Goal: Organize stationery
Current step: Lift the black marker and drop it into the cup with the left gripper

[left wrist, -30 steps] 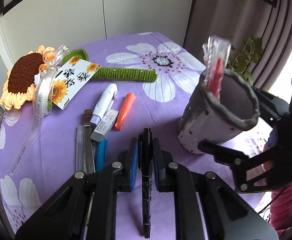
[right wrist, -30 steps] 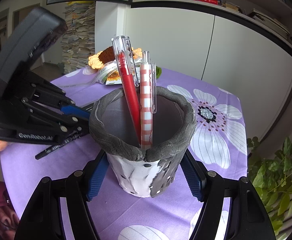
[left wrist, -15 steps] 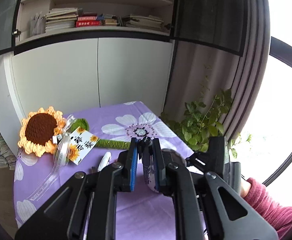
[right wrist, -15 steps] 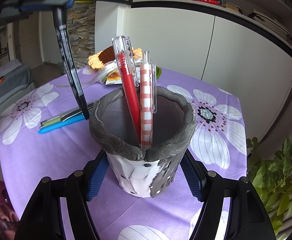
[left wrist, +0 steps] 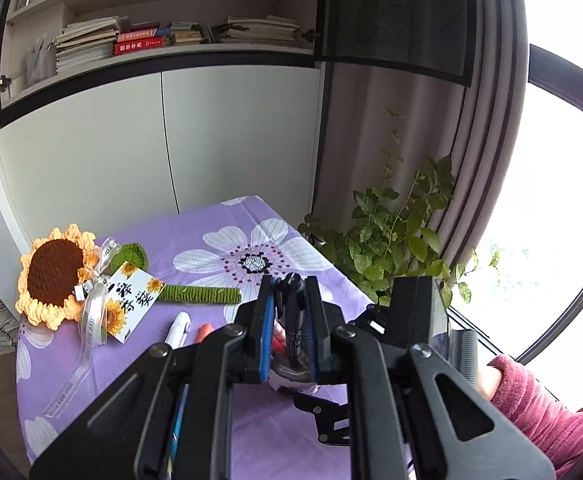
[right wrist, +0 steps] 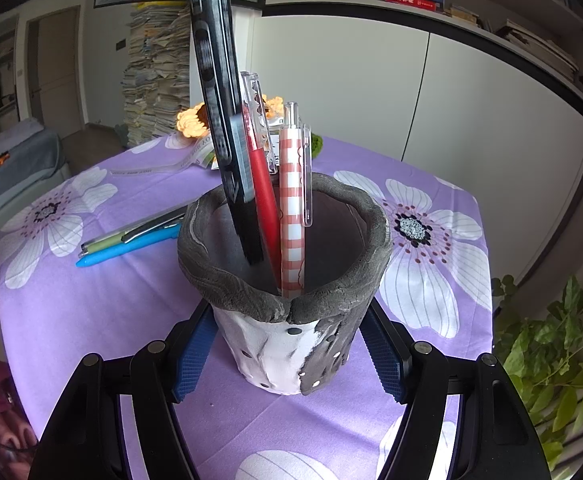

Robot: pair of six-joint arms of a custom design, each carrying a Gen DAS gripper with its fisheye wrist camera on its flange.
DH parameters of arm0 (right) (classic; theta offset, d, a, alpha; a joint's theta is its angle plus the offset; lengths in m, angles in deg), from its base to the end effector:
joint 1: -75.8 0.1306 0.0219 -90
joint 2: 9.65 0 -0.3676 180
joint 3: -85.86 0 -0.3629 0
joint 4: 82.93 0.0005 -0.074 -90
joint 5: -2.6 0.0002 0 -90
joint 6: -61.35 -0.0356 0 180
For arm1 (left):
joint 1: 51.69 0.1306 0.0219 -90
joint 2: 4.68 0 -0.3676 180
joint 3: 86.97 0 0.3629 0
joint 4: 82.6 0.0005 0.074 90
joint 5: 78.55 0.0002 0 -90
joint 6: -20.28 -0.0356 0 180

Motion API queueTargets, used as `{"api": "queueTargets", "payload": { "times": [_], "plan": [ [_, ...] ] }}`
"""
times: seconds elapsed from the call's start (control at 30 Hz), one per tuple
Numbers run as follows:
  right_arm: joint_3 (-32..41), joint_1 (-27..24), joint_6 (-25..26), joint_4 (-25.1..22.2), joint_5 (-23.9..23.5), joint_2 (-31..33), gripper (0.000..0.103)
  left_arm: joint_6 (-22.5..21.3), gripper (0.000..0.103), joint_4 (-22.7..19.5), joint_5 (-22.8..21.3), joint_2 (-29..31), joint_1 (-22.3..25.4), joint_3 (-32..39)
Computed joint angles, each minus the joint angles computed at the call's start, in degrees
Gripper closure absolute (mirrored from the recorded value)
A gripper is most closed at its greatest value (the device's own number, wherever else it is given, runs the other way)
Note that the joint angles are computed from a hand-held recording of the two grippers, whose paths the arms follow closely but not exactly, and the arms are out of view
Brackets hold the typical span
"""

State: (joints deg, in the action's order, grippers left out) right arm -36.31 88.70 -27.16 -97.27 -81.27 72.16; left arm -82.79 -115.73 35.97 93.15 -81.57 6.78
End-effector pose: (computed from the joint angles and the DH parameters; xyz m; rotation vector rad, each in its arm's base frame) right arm 0.3780 0.0822 0.2790 -0.2224 2.2240 -0.0115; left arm 0.4420 -0.2716 0.4045 1.0320 1.9714 -0.6361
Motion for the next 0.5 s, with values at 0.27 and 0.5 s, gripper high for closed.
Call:
{"api": "queueTargets", "payload": {
  "times": [0.27,0.5],
  "plan": [
    [0.0,0.0,0.0,0.0,0.1,0.1,0.031,0.3,0.091,-2.8,-1.6,3.3,0.3,1.5],
    [-0.2,0.1,-0.1,-0.2,0.1,-0.2,0.031,-1.0,0.09,-3.4,-0.9,2.9,0.1,1.2]
  ]
}}
